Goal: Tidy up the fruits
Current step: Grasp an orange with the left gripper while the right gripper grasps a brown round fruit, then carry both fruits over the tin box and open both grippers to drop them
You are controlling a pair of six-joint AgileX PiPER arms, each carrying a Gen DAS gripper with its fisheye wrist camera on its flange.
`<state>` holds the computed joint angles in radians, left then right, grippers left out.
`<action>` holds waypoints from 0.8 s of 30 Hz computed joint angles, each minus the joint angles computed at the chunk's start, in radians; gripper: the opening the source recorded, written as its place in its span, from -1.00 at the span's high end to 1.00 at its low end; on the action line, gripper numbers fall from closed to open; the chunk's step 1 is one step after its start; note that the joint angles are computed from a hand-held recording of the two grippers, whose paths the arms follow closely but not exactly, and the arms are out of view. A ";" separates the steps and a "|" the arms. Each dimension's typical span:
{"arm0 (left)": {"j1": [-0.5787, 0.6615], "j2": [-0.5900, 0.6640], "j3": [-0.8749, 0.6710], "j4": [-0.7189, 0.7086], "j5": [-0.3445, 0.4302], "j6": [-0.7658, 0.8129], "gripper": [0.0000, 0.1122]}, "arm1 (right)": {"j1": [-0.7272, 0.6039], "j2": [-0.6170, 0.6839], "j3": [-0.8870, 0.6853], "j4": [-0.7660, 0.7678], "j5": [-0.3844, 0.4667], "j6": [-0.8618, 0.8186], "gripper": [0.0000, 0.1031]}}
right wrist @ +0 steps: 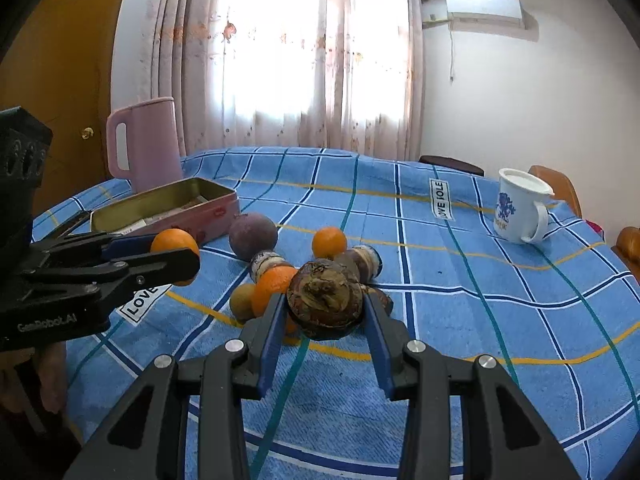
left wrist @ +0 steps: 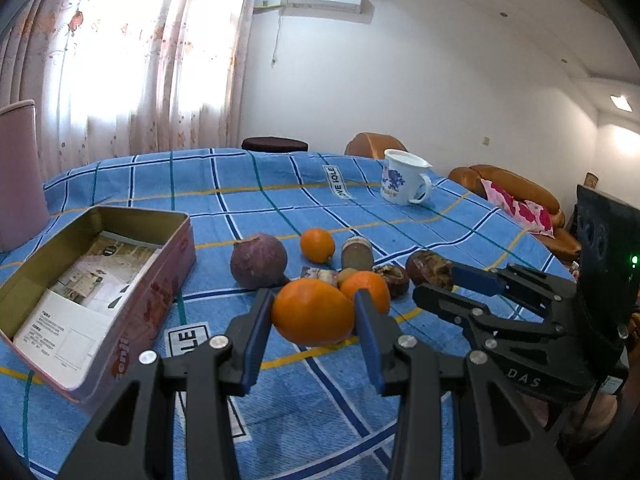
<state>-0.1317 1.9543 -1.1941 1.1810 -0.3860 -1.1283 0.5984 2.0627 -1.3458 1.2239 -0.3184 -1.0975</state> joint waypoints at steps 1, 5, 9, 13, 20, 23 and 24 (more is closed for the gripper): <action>-0.002 -0.001 0.002 -0.011 0.002 0.011 0.23 | 0.001 -0.002 0.006 -0.029 -0.004 0.026 0.21; -0.002 -0.009 0.020 -0.069 -0.007 0.076 0.23 | 0.007 -0.010 0.029 -0.116 -0.026 0.105 0.21; -0.005 -0.013 0.031 -0.126 -0.008 0.138 0.23 | 0.011 -0.017 0.049 -0.191 -0.046 0.179 0.21; -0.010 -0.025 0.056 -0.220 -0.016 0.238 0.23 | 0.017 -0.023 0.075 -0.273 -0.079 0.254 0.21; -0.018 -0.044 0.096 -0.366 -0.037 0.393 0.23 | 0.025 -0.032 0.106 -0.359 -0.124 0.335 0.21; -0.022 -0.054 0.112 -0.441 -0.045 0.474 0.23 | 0.027 -0.035 0.118 -0.389 -0.141 0.363 0.21; -0.025 -0.058 0.120 -0.473 -0.049 0.510 0.23 | 0.028 -0.036 0.121 -0.399 -0.145 0.371 0.21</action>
<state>-0.1565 1.8962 -1.0744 0.7076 -0.4349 -0.6178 0.6263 2.0269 -1.2246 0.8247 -0.4638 -0.7263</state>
